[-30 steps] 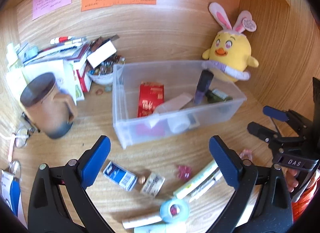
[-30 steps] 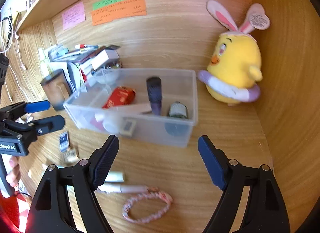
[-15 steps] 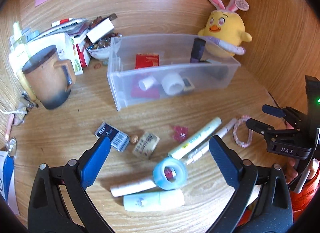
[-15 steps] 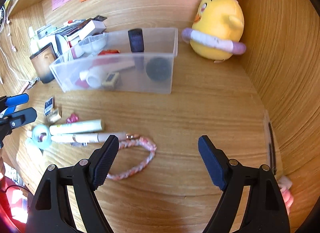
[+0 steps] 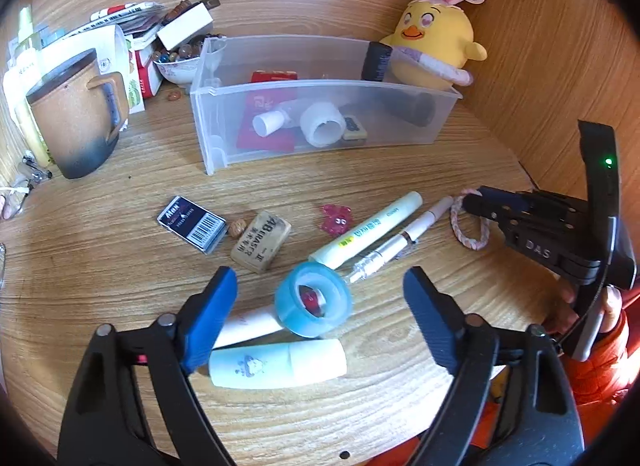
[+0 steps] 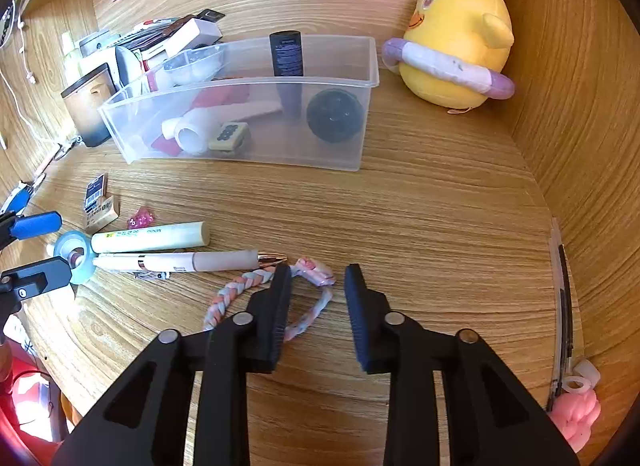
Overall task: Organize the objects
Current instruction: 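Grasp the blue tape roll with left tool while right tool grasps the pink braided bracelet, then carry blue tape and bracelet over the box and open both tools to drop them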
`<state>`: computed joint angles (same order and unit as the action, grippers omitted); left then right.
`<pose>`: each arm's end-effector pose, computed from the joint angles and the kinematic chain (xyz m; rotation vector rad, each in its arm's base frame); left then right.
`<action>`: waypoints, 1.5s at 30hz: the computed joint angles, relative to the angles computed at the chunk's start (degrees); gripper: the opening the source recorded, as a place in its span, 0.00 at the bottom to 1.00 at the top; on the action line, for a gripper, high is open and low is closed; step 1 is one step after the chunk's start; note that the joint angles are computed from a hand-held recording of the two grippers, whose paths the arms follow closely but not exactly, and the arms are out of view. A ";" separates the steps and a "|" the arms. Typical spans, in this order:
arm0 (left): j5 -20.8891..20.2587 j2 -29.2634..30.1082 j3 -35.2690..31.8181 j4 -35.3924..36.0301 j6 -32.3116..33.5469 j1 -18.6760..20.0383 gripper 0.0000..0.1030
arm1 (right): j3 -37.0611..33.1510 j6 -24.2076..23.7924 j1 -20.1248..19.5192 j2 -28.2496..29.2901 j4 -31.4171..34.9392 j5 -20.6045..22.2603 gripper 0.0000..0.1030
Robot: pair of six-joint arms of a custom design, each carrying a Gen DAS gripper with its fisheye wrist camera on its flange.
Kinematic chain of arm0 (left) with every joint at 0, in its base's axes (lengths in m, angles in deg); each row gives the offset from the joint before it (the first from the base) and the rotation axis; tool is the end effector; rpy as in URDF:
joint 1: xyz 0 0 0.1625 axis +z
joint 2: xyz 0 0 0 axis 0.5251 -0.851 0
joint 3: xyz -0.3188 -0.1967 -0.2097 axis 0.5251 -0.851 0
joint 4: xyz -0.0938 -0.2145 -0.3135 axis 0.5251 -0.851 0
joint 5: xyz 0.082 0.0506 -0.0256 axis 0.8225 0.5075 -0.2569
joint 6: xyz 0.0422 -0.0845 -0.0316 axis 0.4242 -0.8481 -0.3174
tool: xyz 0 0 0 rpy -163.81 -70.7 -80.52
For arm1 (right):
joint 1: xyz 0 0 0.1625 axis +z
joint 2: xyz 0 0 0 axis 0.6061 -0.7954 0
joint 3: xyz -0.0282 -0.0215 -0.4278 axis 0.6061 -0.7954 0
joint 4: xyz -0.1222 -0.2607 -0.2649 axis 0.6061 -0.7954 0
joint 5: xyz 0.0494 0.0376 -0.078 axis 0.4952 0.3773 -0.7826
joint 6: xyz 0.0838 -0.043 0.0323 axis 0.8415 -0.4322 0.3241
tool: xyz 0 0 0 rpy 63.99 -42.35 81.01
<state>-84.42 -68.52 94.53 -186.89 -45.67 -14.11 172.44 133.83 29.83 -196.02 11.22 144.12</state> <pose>-0.3862 -0.3058 -0.0294 1.1504 2.5250 -0.3874 -0.0005 -0.2453 0.2933 -0.0409 -2.1238 0.9448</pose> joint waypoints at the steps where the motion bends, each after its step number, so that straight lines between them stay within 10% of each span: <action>1: -0.09 0.05 0.08 -0.12 0.03 -0.03 0.81 | 0.00 -0.15 0.22 0.17 -0.46 0.43 0.16; 13: -1.25 1.38 -0.45 0.77 0.20 0.82 0.40 | 1.24 0.37 -1.99 -4.74 -0.92 -1.98 0.10; 24: -0.44 0.74 -0.75 -1.14 0.76 0.61 0.40 | 0.75 0.99 -2.34 -9.64 1.06 -4.14 0.10; 45: 1.49 0.83 -6.42 -6.16 4.56 2.33 0.40 | -2.91 0.94 10.21 -4.74 -3.66 0.63 0.10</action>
<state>-82.93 -67.69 88.11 -193.05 -41.11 -11.77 169.53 134.76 40.04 -200.76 7.55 144.75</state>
